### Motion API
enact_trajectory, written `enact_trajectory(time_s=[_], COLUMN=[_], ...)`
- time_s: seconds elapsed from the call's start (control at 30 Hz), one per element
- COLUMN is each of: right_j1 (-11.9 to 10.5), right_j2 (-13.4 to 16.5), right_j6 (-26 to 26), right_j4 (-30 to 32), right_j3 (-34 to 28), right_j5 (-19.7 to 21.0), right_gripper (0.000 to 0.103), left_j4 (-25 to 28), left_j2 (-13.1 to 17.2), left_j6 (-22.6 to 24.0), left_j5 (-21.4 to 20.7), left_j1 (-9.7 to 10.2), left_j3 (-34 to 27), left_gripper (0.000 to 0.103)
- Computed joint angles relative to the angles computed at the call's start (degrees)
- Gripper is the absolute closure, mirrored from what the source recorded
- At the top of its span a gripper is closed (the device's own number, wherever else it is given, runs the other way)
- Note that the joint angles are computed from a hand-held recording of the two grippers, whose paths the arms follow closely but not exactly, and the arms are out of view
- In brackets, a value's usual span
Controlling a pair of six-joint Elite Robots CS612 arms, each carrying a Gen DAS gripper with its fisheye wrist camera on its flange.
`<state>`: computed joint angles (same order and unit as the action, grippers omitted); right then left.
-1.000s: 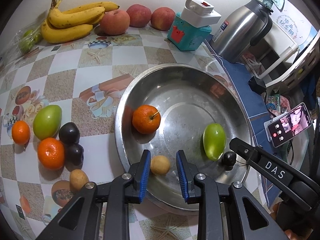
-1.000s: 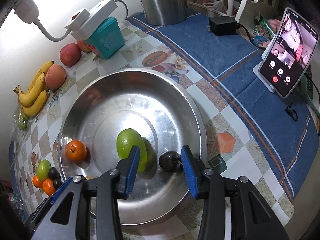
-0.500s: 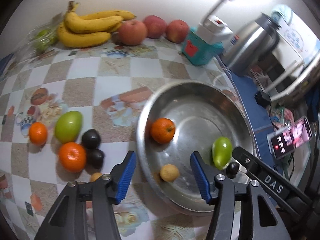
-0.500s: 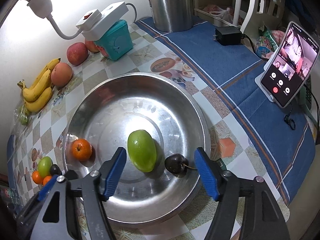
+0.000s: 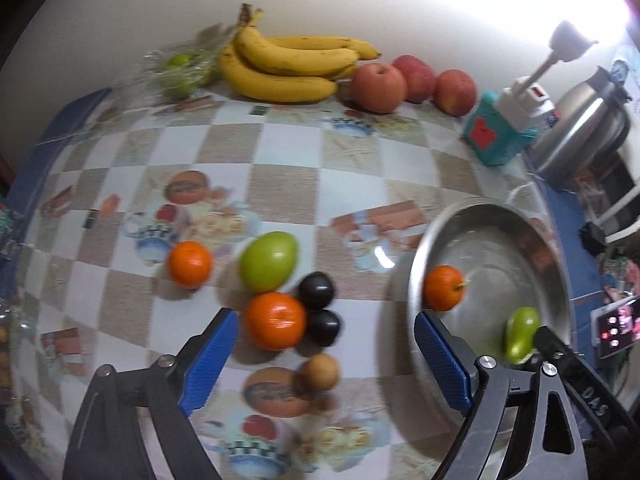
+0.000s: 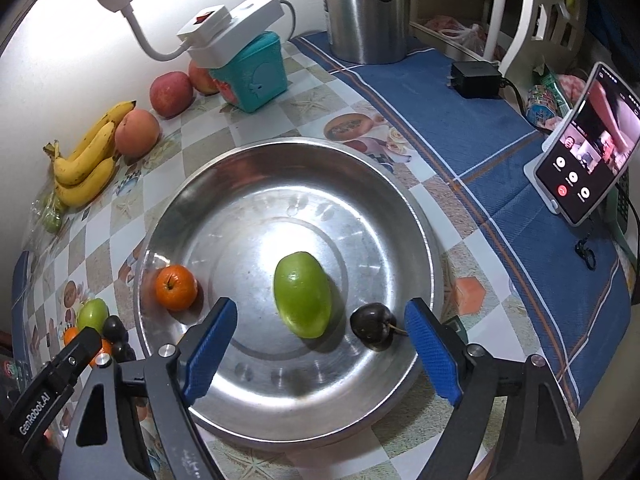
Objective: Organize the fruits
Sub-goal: 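Raise both open tools out of the steel plate back toward the fruit row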
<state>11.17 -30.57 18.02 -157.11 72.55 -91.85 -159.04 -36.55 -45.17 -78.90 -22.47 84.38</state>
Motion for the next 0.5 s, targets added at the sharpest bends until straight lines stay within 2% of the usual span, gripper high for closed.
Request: enact_trajectory(time_s=[0.07, 0.23, 0.5], right_j1=[0.2, 0.7, 1.9], right_j2=[0.0, 0.2, 0.4], right_j6=[-0.1, -1.8, -5.3], right_j4=[0.0, -0.3, -2.0], right_j3=[0.0, -0.4, -0.7], right_j5=[-0.1, 0.1, 1.5], right_gripper=[0.017, 0.017, 0.017], left_j4=[1.3, 3.6, 4.2], left_j2=[-0.4, -1.5, -3.3], left_j6=[-0.8, -2.4, -4.2], left_j5=[1.2, 5.1, 11.3], left_j1=[0.14, 0.40, 0.66], left_j3=[0.4, 1.7, 4.4], left_gripper=[0.004, 0.000, 0.000])
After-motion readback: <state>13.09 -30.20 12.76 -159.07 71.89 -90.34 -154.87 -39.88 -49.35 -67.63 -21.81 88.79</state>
